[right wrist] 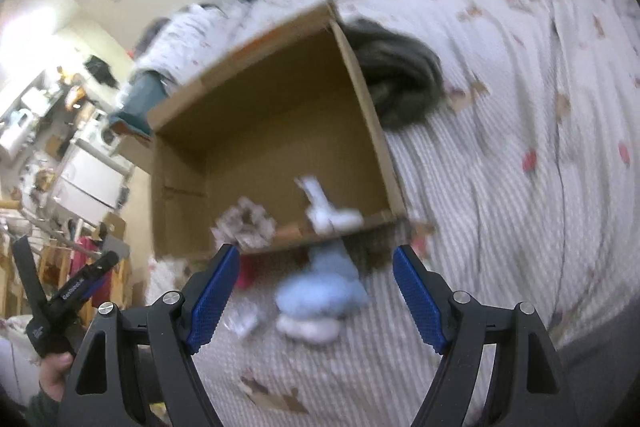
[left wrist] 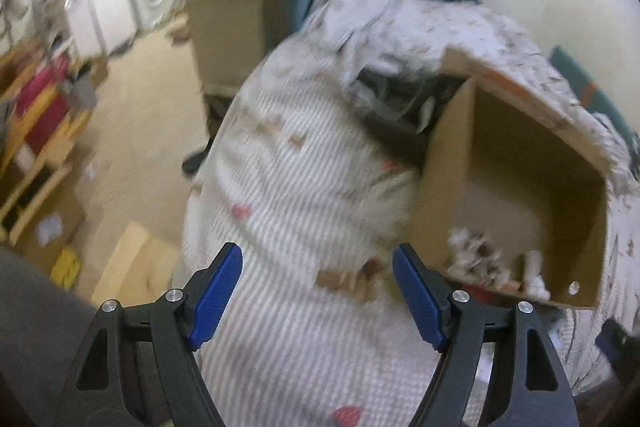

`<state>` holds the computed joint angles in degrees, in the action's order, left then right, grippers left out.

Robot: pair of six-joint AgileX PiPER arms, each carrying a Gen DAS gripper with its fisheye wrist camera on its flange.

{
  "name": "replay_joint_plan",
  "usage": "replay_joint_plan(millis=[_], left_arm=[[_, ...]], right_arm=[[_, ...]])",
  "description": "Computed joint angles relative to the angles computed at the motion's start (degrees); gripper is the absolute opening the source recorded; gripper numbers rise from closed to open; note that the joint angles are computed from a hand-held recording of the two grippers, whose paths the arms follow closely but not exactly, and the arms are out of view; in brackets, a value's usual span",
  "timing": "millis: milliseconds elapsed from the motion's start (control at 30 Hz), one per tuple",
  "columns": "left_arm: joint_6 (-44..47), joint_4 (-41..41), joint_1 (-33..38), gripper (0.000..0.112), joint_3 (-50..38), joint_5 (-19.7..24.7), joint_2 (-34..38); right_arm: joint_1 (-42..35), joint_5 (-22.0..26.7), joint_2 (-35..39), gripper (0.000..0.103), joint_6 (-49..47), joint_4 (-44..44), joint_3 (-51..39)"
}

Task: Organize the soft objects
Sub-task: 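Withdraw both open grippers from the box toward the blue sock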

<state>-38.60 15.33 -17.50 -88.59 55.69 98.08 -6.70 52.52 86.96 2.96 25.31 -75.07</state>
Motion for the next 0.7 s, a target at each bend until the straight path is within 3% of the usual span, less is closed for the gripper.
replay_joint_plan(millis=[133, 400, 700], left_arm=[[2.95, -5.09, 1.43, 0.075, -0.51, 2.05, 2.47], [9.91, -3.41, -4.48, 0.075, -7.12, 4.09, 11.76], [16.89, -5.19, -5.42, 0.069, -15.19, 2.88, 21.15]], right_arm=[[1.62, 1.69, 0.54, 0.083, 3.33, -2.94, 0.8], [2.82, 2.64, 2.42, 0.083, 5.53, -5.08, -0.04], [3.02, 3.07, 4.98, 0.083, 5.53, -4.44, -0.4]])
